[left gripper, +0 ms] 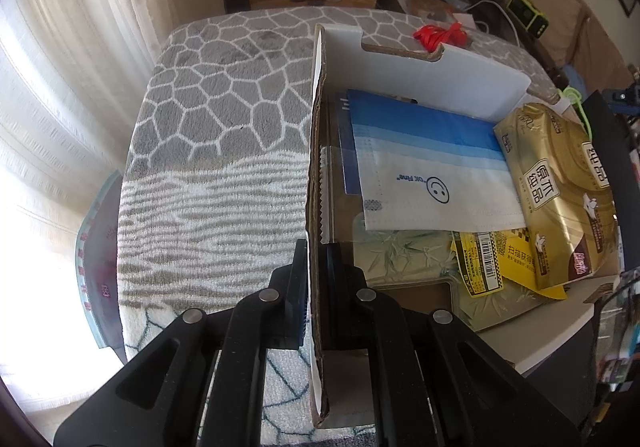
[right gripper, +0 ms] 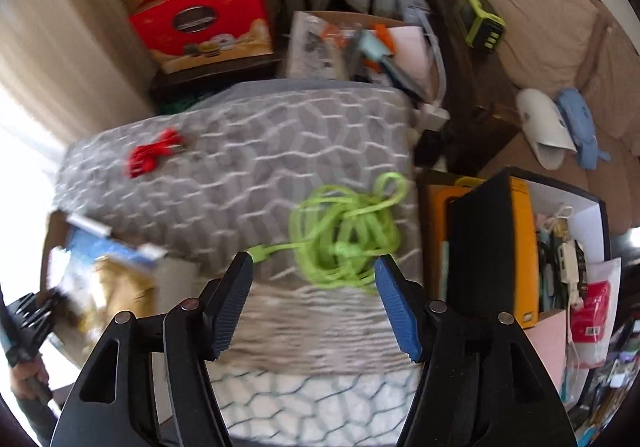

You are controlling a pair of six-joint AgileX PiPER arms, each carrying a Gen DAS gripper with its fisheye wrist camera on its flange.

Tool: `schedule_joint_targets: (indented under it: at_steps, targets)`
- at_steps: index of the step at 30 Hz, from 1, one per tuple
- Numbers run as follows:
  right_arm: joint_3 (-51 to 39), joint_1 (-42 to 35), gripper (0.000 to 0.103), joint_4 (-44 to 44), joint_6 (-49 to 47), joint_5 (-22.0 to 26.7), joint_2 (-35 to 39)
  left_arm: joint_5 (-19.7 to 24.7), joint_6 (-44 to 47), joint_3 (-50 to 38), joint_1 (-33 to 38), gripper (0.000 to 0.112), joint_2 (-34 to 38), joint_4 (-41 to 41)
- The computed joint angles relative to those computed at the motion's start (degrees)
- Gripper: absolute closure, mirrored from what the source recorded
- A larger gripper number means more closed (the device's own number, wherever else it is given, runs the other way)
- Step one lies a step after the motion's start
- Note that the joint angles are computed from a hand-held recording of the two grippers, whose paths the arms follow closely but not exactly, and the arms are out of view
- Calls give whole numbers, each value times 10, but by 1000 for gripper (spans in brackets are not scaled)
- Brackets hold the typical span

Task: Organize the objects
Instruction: 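Move the right tool to the green cable and grasp it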

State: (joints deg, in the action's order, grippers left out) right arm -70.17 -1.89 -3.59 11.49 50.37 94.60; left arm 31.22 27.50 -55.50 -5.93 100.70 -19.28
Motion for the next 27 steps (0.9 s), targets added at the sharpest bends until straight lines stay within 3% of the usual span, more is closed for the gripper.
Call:
schedule_joint_targets:
  at_steps: [7, 16, 21, 26, 27]
  targets:
    - [34, -48, 33, 26, -44, -77, 41, -2, -19, 1, -8, 106, -3, 20]
    - [-19, -67, 29, 83, -61, -79, 130, -5, -29, 1, -12, 106, -2, 31]
    - [-18, -56, 26, 67, -45, -94, 144, -5, -32, 1, -13, 106, -2, 33]
    - [-4, -20, 43, -15, 14, -110, 142, -8, -33, 4, -13, 106, -3, 32]
    - [1, -14, 52, -27, 22, -114, 138, -8, -34, 1, -13, 106, -1, 33]
